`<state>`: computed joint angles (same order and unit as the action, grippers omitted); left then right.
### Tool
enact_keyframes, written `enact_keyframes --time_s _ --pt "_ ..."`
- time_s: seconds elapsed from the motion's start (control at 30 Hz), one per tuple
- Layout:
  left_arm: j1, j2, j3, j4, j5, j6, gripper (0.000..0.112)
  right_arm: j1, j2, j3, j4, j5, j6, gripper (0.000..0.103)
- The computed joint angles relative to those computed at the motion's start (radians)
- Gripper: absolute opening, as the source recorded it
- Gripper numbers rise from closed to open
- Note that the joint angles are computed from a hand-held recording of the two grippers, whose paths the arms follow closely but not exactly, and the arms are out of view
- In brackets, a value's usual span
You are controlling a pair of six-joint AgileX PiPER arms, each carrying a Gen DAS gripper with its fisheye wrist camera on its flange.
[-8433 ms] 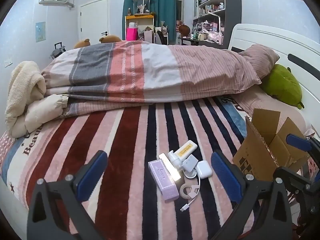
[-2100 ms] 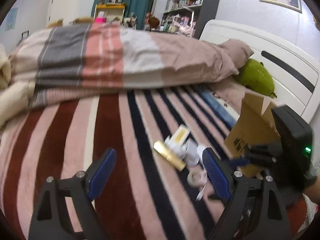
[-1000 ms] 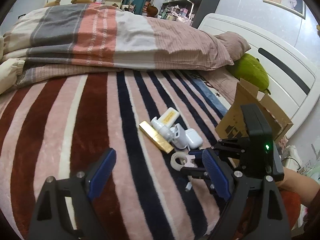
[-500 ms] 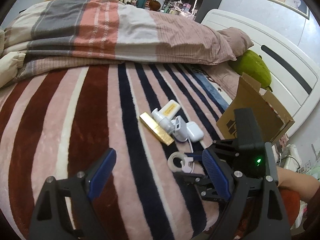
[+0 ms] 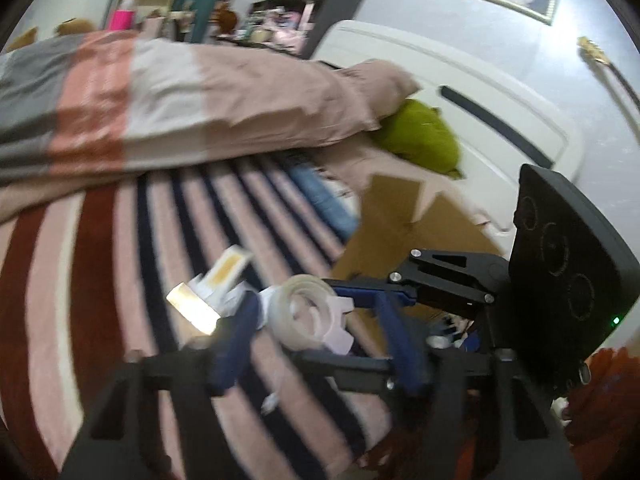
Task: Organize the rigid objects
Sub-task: 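Carry the tape roll into the cardboard box and release it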
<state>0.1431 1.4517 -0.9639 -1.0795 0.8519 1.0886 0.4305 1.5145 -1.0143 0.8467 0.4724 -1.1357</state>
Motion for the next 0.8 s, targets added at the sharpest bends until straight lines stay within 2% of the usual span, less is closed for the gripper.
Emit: enact_keyframes --time_s 0.1,0.17,0.33,0.43,0.63,0.67,0.7,0.73,0.77,0.8 --pt "-0.113 0.022 -0.104 0.071 -0.064 -0.094 0.033 -0.033 -0.056 -0.017 -0.080 0.001 0.074 0.036" --pt "-0.172 0.064 -0.181 0.102 -0.065 -0.144 0.032 -0.073 -0.086 -0.021 -0.110 0.007 0.100 0.036" --pt "-0.359 0.198 -0.399 0.261 -0.098 -0.336 0.033 -0.246 -0.098 -0.057 -0.090 0.085 0.082 0.036" --pt "-0.433 0.297 -0.538 0.336 -0.071 -0.435 0.033 -0.352 -0.082 -0.087 -0.107 0.135 0.093 0.036" --pt "-0.534 0.470 -0.785 0.496 0.003 -0.616 0.033 -0.472 -0.023 -0.165 -0.209 0.224 0.176 0.036" --pt "-0.545 0.494 -0.822 0.516 0.020 -0.639 0.034 -0.486 -0.016 -0.173 -0.225 0.238 0.187 0.036" --pt "-0.551 0.505 -0.839 0.528 0.028 -0.650 0.044 -0.496 -0.003 -0.188 -0.246 0.253 0.206 0.036" --pt "-0.560 0.512 -0.849 0.548 0.023 -0.667 0.058 -0.507 0.003 -0.194 -0.259 0.265 0.216 0.036" --pt "-0.567 0.509 -0.843 0.559 0.006 -0.672 0.064 -0.510 0.019 -0.213 -0.292 0.283 0.246 0.039" --pt "-0.573 0.502 -0.830 0.569 -0.012 -0.673 0.071 -0.511 0.033 -0.223 -0.304 0.287 0.256 0.051"
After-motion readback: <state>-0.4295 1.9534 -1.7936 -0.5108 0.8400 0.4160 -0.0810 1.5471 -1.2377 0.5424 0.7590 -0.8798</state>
